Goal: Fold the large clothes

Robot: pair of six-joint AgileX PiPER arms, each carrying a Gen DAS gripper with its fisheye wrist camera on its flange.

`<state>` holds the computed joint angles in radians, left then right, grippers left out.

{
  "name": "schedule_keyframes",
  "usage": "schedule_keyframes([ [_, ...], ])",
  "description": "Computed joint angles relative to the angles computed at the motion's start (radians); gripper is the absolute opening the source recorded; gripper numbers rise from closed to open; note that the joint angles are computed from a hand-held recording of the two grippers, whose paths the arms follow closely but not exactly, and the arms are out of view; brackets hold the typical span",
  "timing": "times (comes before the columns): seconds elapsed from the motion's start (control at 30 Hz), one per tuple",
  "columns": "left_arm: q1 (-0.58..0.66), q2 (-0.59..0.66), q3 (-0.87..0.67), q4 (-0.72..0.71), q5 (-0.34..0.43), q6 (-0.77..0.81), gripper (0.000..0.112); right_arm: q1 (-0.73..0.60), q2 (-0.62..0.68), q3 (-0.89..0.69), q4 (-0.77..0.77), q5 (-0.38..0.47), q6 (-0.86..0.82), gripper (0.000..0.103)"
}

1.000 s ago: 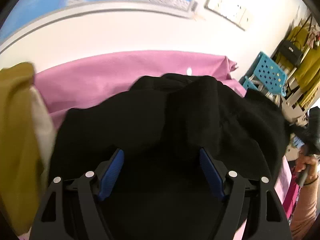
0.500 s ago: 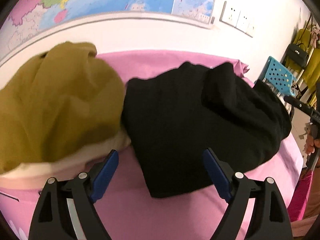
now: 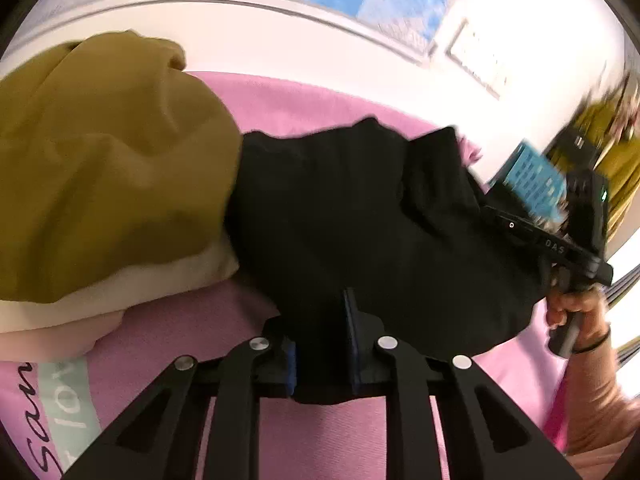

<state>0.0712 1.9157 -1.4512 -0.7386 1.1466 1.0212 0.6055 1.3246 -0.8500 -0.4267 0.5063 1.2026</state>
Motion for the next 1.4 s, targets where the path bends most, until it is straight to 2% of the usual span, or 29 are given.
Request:
schedule_keyframes([
  [0.03, 0.003, 0.014, -0.016, 0.004, 0.018, -0.010, 0.017, -0.014, -0.020, 0.010, 0.037, -0.014, -0.021, 0.003],
  [0.07, 0.002, 0.017, -0.017, 0.013, 0.021, -0.010, 0.019, -0.004, -0.014, -0.004, 0.037, 0.012, -0.025, 0.005],
  [0.1, -0.008, 0.000, 0.009, 0.026, -0.011, 0.009, 0.020, 0.028, 0.009, -0.040, -0.002, 0.078, -0.006, 0.008],
  [0.13, -0.016, -0.014, 0.033, 0.032, -0.042, 0.020, 0.026, 0.049, 0.023, -0.061, -0.026, 0.110, 0.015, 0.010],
  [0.17, -0.025, -0.036, 0.063, 0.037, -0.082, 0.025, 0.032, 0.046, 0.027, -0.070, -0.009, 0.101, 0.000, 0.022],
  [0.2, -0.032, -0.052, 0.085, 0.035, -0.110, 0.030, 0.034, 0.053, 0.034, -0.076, -0.011, 0.078, 0.009, 0.035],
  [0.27, -0.054, -0.070, 0.104, 0.042, -0.140, 0.021, 0.038, 0.074, 0.036, -0.068, -0.072, 0.082, 0.070, 0.049],
  [0.37, -0.076, -0.094, 0.123, 0.059, -0.182, 0.014, 0.046, 0.059, 0.085, -0.098, -0.051, 0.035, 0.041, 0.049],
  [0.47, -0.088, -0.123, 0.153, 0.067, -0.221, 0.026, 0.051, 0.027, 0.160, -0.146, 0.016, 0.030, -0.059, 0.049],
  [0.53, -0.094, -0.140, 0.172, 0.069, -0.243, 0.033, 0.052, 0.002, 0.202, -0.164, 0.053, 0.026, -0.100, 0.038],
  [0.57, -0.089, -0.145, 0.181, 0.067, -0.249, 0.048, 0.052, -0.011, 0.204, -0.154, 0.079, 0.008, -0.125, 0.028],
  [0.6, -0.090, -0.147, 0.185, 0.066, -0.255, 0.054, 0.052, -0.018, 0.205, -0.152, 0.079, 0.001, -0.130, 0.009],
  [0.67, -0.094, -0.149, 0.186, 0.068, -0.261, 0.053, 0.051, -0.023, 0.196, -0.155, 0.058, 0.001, -0.117, 0.009],
  [0.8, -0.087, -0.133, 0.168, 0.062, -0.243, 0.050, 0.052, -0.016, 0.153, -0.151, -0.092, 0.019, 0.025, 0.009],
  [0.87, -0.086, -0.124, 0.159, 0.061, -0.240, 0.045, 0.053, -0.043, 0.165, -0.147, -0.059, -0.008, -0.002, 0.009],
  [0.93, -0.091, -0.113, 0.149, 0.074, -0.246, 0.015, 0.058, -0.085, 0.211, -0.155, 0.075, -0.034, -0.117, 0.011],
  [1.0, -0.085, -0.101, 0.138, 0.071, -0.228, 0.001, 0.059, -0.101, 0.227, -0.142, 0.132, -0.052, -0.156, 0.023],
  [1.03, -0.081, -0.097, 0.135, 0.071, -0.223, -0.004, 0.062, -0.095, 0.212, -0.130, 0.114, -0.055, -0.132, 0.026],
  [1.07, -0.076, -0.095, 0.133, 0.070, -0.217, -0.008, 0.063, -0.084, 0.188, -0.118, 0.089, -0.052, -0.103, 0.036],
  [1.13, -0.062, -0.090, 0.125, 0.062, -0.191, -0.006, 0.067, -0.051, 0.115, -0.080, 0.028, -0.048, -0.034, 0.049],
  [1.2, -0.056, -0.089, 0.122, 0.061, -0.178, -0.010, 0.068, 0.008, 0.025, -0.040, -0.076, -0.002, 0.066, 0.052],
  [1.27, -0.054, -0.091, 0.125, 0.058, -0.171, -0.008, 0.070, 0.104, -0.075, 0.004, -0.199, 0.115, 0.205, 0.056],
  [1.4, -0.061, -0.107, 0.160, 0.046, -0.202, 0.014, 0.069, 0.353, -0.260, 0.095, -0.306, 0.393, 0.454, 0.056],
])
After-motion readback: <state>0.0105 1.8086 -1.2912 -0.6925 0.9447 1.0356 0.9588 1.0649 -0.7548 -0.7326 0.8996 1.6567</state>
